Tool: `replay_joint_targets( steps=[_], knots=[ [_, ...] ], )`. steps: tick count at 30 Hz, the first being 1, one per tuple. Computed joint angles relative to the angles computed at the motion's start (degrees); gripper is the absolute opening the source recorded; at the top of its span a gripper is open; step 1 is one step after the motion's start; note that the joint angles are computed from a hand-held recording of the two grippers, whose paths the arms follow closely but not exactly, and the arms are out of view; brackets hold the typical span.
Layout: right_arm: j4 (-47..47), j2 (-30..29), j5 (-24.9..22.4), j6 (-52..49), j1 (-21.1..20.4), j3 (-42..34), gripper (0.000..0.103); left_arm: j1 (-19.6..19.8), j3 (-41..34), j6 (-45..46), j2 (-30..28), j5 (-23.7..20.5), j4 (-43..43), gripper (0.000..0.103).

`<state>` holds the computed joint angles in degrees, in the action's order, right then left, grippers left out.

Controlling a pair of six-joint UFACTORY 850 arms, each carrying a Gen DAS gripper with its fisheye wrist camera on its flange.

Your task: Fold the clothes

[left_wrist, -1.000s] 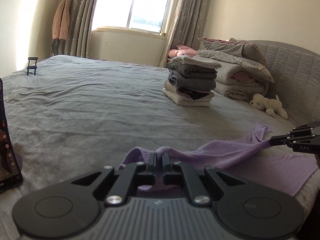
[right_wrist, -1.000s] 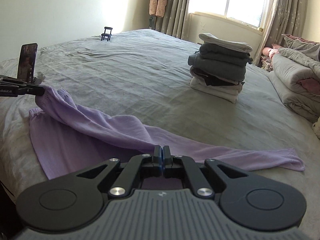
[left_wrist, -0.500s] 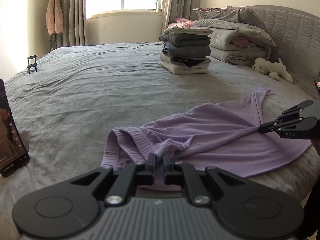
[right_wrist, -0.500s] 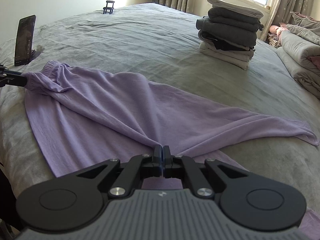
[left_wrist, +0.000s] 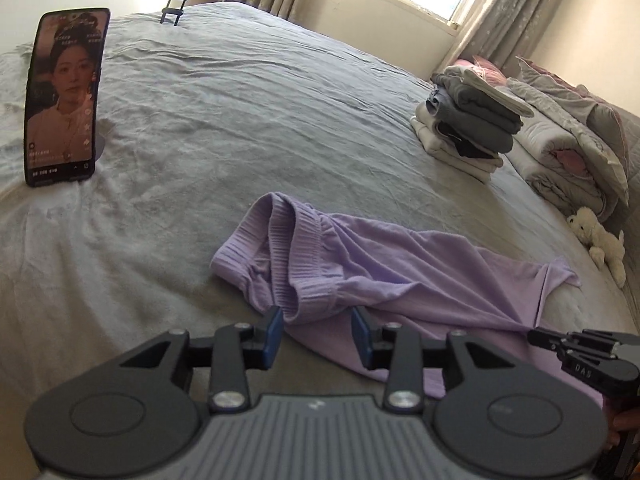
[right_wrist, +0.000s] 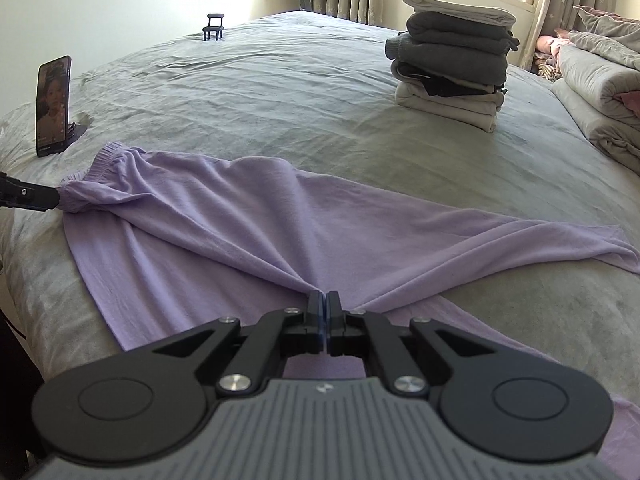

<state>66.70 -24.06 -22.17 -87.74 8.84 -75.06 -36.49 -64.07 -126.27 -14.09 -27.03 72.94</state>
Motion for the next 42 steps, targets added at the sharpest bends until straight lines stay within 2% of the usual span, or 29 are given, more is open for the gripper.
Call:
replay_joint_targets(
  steps=[6,7,9,11,12,13,14,17,22,24,26,28,29,31,33,36,42],
  knots=[
    [-4.62,-1.17,-4.36,9.93,-1.44,-2.29,0.004,-0.57,-1.83,-1.03,-0.90,-0.43,-4.76,0.049],
    [-5.60,-1.41,-5.46,12.38,-1.81,-2.84,0.009,-0.51,-2.11,-0.98,-1.03,-0.50,-5.82,0.051],
    [-5.74,-1.73,-7.27,15.37,-2.54,-3.63,0.011,-0.32,-2.59,-1.15,-1.23,-0.59,-8.03,0.054],
    [-4.81,-2.60,-10.00,19.81,-3.86,-5.05,0.014,0.16,-1.94,-5.40,-0.74,1.02,-6.97,0.055],
    [-4.63,-2.98,-10.94,22.26,-4.36,-5.63,0.023,0.38,-1.19,-9.68,-0.28,2.31,-4.18,0.055],
    [-4.62,-3.60,-11.99,25.84,-5.01,-6.38,0.039,0.51,-0.75,-13.43,-0.07,3.11,-1.70,0.056],
    [-4.66,-4.27,-12.97,29.59,-5.67,-7.19,0.043,0.62,-0.51,-16.75,-0.01,3.63,0.43,0.057],
    [-3.99,-6.24,-15.43,38.49,-7.28,-9.38,0.043,0.87,-0.19,-25.31,-0.12,4.47,5.55,0.058],
    [-2.80,-7.50,-11.88,40.82,-6.41,-10.57,0.043,0.59,-2.37,-26.83,-2.25,1.50,2.01,0.058],
    [-3.47,-7.74,-9.63,40.23,-5.51,-10.71,0.041,0.43,-3.14,-26.97,-2.94,-0.05,-0.12,0.057],
    [-4.62,-7.71,-6.96,38.84,-4.63,-10.38,0.032,0.49,-3.94,-25.83,-3.60,-1.53,-3.88,0.057],
    [-5.52,-7.67,-4.57,37.47,-4.09,-10.05,0.010,0.47,-4.82,-24.63,-4.27,-3.11,-7.55,0.055],
    [-5.50,-7.65,-3.49,36.52,-3.97,-9.86,0.006,0.42,-5.23,-24.02,-4.56,-3.86,-9.03,0.053],
    [-3.62,-7.52,-3.31,35.30,-4.26,-9.60,0.004,0.27,-6.25,-21.65,-5.10,-5.55,-12.10,0.036],
    [1.70,-7.01,-3.28,30.28,-4.64,-8.95,0.004,0.11,-7.75,-16.77,-5.67,-8.24,-17.11,0.027],
    [13.94,-5.30,-2.23,16.65,-4.73,-7.04,0.004,-0.09,-8.95,-13.35,-5.85,-10.87,-20.73,0.024],
    [30.97,-3.54,-2.75,-2.64,-4.61,-4.71,0.004,0.22,-9.46,-10.61,-4.76,-10.96,-20.84,0.023]
  ],
)
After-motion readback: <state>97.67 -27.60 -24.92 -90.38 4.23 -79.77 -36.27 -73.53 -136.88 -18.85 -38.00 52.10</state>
